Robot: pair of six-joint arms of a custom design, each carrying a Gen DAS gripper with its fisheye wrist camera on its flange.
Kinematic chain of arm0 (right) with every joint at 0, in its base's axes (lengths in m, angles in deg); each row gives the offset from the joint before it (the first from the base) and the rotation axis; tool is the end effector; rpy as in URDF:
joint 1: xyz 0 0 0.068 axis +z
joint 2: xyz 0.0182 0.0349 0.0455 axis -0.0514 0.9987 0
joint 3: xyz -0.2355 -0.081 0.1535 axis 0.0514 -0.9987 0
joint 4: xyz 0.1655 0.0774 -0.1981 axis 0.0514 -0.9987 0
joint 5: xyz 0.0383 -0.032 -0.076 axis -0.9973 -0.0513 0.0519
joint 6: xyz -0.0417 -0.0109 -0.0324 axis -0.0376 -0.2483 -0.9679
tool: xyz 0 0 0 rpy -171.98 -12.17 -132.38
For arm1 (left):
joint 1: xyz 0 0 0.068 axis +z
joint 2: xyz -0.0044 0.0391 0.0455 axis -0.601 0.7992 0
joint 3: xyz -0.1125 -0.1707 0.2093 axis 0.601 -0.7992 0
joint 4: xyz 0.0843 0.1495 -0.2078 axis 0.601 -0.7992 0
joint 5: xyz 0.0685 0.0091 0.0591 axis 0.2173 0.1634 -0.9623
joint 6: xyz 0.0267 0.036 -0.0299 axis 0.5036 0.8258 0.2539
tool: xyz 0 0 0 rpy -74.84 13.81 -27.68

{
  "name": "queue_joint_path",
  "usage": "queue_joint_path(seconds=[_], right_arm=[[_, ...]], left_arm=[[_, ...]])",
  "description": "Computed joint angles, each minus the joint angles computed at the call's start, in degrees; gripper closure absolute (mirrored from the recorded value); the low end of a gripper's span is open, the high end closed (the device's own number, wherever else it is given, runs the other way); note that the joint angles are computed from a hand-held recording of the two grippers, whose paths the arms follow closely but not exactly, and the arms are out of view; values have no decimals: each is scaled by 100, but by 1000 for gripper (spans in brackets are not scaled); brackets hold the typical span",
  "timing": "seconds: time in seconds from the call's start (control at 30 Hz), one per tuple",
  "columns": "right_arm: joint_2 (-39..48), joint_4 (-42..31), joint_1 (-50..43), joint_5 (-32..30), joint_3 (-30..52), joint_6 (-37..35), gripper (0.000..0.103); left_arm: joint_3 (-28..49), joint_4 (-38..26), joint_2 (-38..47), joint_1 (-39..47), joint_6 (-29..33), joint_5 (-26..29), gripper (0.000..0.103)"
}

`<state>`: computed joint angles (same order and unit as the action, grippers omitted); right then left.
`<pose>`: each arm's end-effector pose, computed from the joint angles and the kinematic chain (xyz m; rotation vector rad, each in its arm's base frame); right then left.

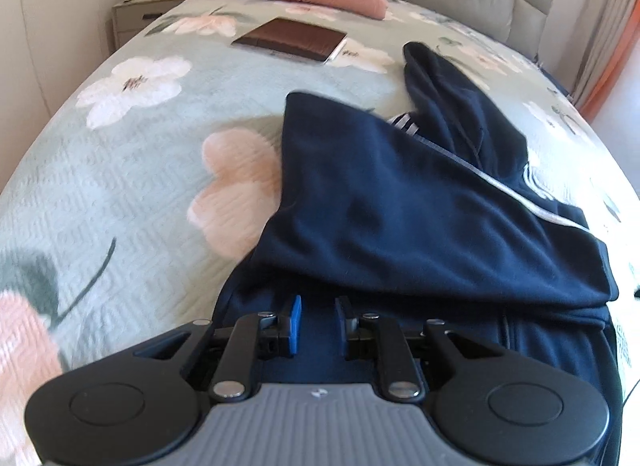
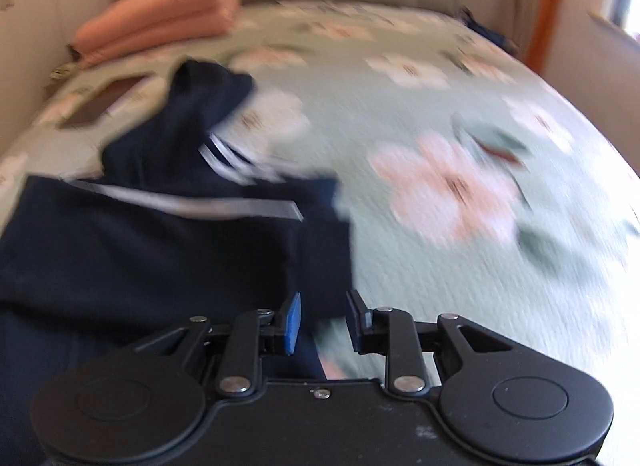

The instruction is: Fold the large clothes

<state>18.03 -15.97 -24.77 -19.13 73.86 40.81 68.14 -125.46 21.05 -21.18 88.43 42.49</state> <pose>0.1539 -0.0584 0.2748 0.3439 2.4712 -0.0846 0.2192 0.0483 0.2566 0.1799 2.5609 -0.2825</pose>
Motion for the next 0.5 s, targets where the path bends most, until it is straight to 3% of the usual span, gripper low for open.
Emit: queue_joint_path(seconds=[0.17,0.3,0.4,0.5], right_arm=[[1391,1280,622,-236,838,155,69],[2998,2069,795,-693,1869,154,69],[4406,1987,874,-1139,3111,267,68],[5633,1932,1042,-1055,4269,453,58]], left_arm=[[267,300,281,-358,-290,5,79],[493,494,572,-577,-561,19,78],[609,631,779,-707,-658,23,78],[684,786,1032,-804,-742,12,76]])
